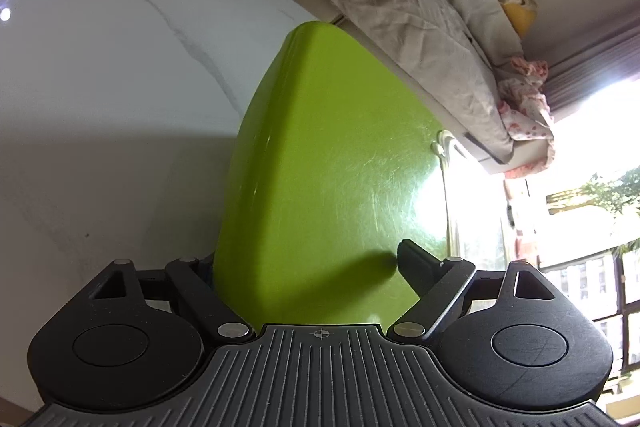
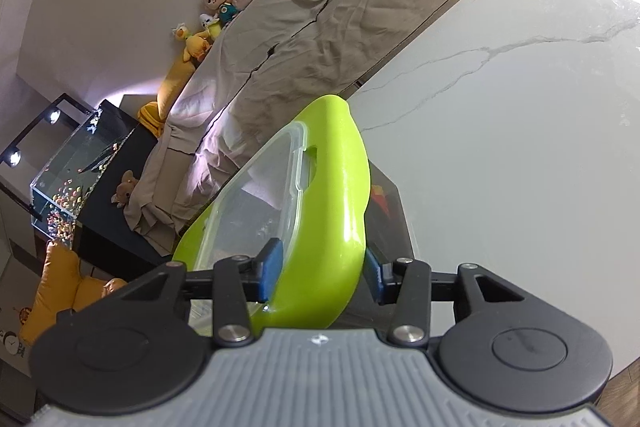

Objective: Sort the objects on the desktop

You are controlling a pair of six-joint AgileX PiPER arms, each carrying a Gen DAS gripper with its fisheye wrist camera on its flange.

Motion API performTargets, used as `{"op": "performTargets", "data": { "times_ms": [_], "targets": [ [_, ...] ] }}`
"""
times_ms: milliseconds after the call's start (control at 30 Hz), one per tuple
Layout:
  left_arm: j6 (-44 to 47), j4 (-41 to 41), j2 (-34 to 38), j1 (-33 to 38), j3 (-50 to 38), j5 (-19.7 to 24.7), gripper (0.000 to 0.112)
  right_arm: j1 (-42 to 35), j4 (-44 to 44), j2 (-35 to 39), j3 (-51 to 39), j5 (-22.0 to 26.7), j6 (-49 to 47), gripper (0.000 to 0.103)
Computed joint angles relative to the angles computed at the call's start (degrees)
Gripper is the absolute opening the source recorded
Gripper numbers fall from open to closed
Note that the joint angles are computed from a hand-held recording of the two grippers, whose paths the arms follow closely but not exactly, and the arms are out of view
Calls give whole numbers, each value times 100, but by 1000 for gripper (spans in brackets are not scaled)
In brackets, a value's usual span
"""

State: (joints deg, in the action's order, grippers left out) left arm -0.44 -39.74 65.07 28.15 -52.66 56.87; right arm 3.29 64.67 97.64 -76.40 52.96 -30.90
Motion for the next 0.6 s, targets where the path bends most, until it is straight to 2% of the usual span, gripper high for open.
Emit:
{"op": "performTargets", "data": {
  "times_ms": [100, 200, 333, 433, 533, 600],
  "targets": [
    [-231, 195, 25, -213, -23, -245, 93, 10, -27, 1, -14, 50, -53, 47],
    [-192, 100, 62, -161, -23, -243, 92, 16, 91, -96, 163, -39, -199, 47],
    [-98, 51, -10, 48, -95, -59, 93, 19, -5, -187, 205, -92, -164, 53],
    [66, -126, -127, 395, -108, 165, 93, -81, 229, -261, 314, -204, -172, 62],
    [149, -186, -222, 639, -151, 396, 94, -101, 205, -238, 291, -260, -99, 63],
    [-12, 84, -267, 503, -244, 424, 94, -58, 107, -228, 271, -296, -88, 63]
  ]
}}
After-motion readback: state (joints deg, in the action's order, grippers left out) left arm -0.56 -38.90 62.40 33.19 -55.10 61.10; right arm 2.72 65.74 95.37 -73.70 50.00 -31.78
